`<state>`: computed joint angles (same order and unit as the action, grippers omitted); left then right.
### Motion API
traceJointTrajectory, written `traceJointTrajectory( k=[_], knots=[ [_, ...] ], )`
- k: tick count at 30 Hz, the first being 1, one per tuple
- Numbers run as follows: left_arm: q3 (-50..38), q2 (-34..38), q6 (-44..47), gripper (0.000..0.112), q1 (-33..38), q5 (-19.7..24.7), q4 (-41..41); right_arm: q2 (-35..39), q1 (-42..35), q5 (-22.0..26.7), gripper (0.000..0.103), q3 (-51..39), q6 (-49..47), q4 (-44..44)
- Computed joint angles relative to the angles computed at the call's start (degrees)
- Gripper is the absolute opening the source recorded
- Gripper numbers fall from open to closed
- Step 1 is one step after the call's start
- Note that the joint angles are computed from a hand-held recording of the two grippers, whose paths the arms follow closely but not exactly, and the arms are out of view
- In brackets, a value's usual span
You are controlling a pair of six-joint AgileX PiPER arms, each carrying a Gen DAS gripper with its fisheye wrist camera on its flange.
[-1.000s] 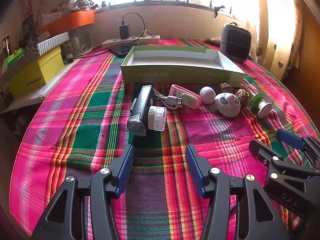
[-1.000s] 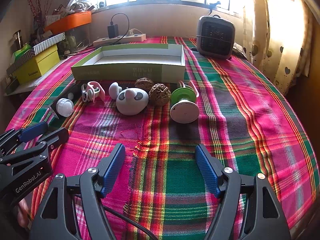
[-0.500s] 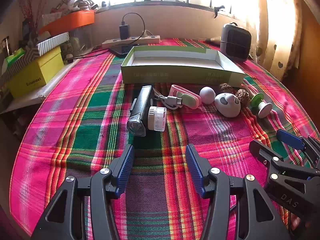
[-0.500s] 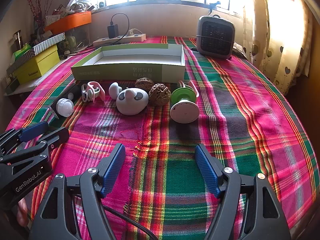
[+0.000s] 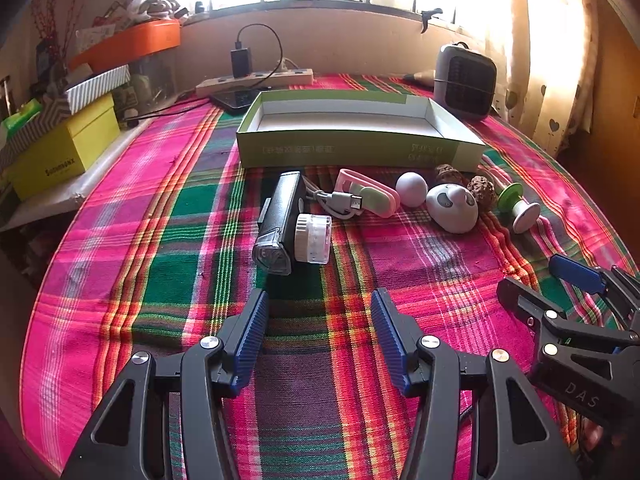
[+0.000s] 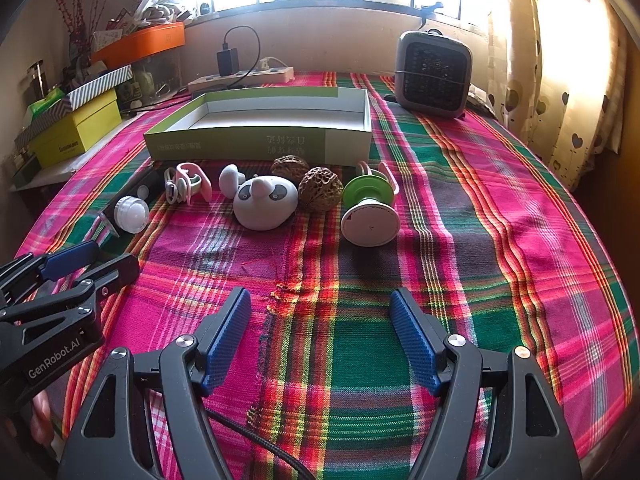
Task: Organize objects
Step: 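Move the left tool toward the black flashlight while the right tool approaches the green-topped spool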
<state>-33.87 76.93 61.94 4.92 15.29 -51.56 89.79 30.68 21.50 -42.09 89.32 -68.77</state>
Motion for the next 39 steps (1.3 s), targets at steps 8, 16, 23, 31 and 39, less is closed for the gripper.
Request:
traceJointTrajectory(
  k=[8,16,23,31,39],
  knots=[
    [-0.6,0.4,6.3,0.051,2.9,3.5,-4.3,0.1,-0.7,-1.1,0.072,0.0,-1.7,0.8],
    [-2.4,2.0,5.2,0.051,5.1,4.3,-3.4,-0.6,-3.9,-5.0,0.072,0.7,-4.0,2.2],
    [-3.0,2.6,2.9,0.051,4.8,3.6,-1.0,-0.5,-4.1,-5.5,0.072,0.6,-5.0,2.5],
    [-3.7,3.1,2.7,0.051,5.6,4.7,-0.8,-0.9,-4.5,-5.3,0.072,0.6,-5.0,2.2],
    [-8.3,6.1,8.2,0.051,11.7,11.4,-5.5,-2.0,-8.7,-6.3,0.072,-0.2,-7.8,3.3]
  ],
)
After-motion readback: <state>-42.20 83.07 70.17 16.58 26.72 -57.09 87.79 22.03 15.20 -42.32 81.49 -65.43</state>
